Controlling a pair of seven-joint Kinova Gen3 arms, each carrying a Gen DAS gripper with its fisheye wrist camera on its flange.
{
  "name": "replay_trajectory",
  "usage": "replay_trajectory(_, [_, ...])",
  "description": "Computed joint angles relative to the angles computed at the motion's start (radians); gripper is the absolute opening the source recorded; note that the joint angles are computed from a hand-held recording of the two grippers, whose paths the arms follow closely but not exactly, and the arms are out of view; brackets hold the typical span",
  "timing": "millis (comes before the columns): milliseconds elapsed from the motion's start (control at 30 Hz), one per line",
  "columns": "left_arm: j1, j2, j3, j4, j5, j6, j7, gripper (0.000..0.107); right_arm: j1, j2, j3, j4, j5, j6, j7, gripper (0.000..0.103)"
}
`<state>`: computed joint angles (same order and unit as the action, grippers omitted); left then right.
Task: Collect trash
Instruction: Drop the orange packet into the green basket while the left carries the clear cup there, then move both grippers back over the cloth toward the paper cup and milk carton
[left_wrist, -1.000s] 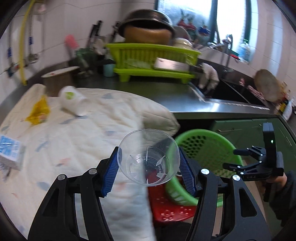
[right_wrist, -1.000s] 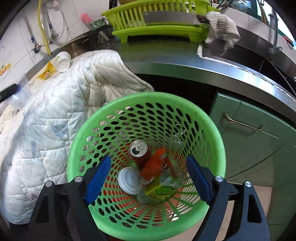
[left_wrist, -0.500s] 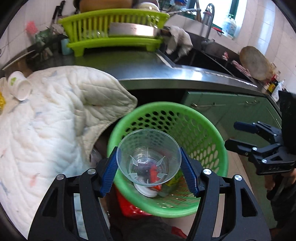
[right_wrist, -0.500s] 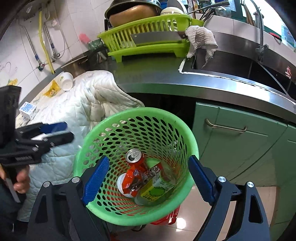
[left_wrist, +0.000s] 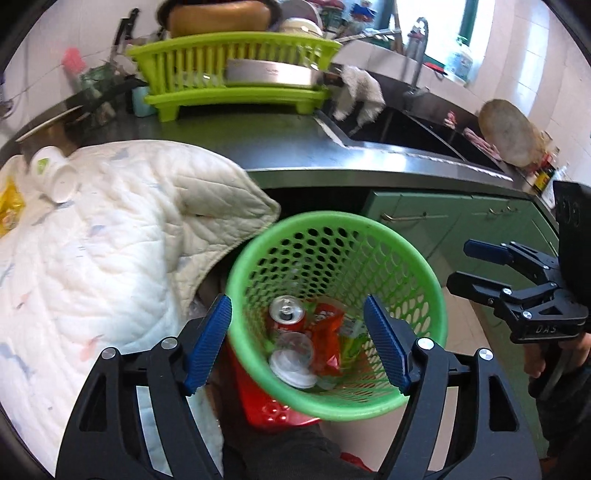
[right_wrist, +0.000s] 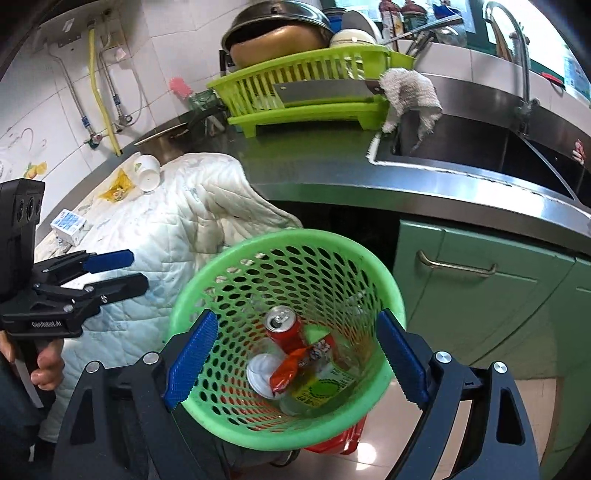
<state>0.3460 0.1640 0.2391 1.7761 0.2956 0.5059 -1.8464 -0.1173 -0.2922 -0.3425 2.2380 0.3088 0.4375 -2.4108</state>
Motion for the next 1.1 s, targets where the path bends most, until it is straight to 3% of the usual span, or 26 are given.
replay_trajectory(300, [-0.068,-0.125,-0.070,0.066,-0.014,-0.007,0.032,0.077,-0.036,0.074,-0.037,-0.086,0.058,-0.015,-0.017,0.085])
replay_trajectory(467, [-0.132,-0.183,-0.126,0.100,-0.001,0.005,0.018,0.078,-0.103,0.162,-0.020,-0.173,0.110,-0.017,-0.021,0.085])
replay_trajectory(833, [-0.300,-0.245,-0.255,0.151,0.009,0.018,-0.013,0.081,-0.276,0.397,0.096,-0.444,0.028,0.013,0.200,0.085])
replay_trajectory(1100, [-0.419,-0.193,-0.317,0.112,0.078,0.014,0.004,0.081,-0.374,0.573,0.162,-0.680,-0.014,0.075,0.338,0.084])
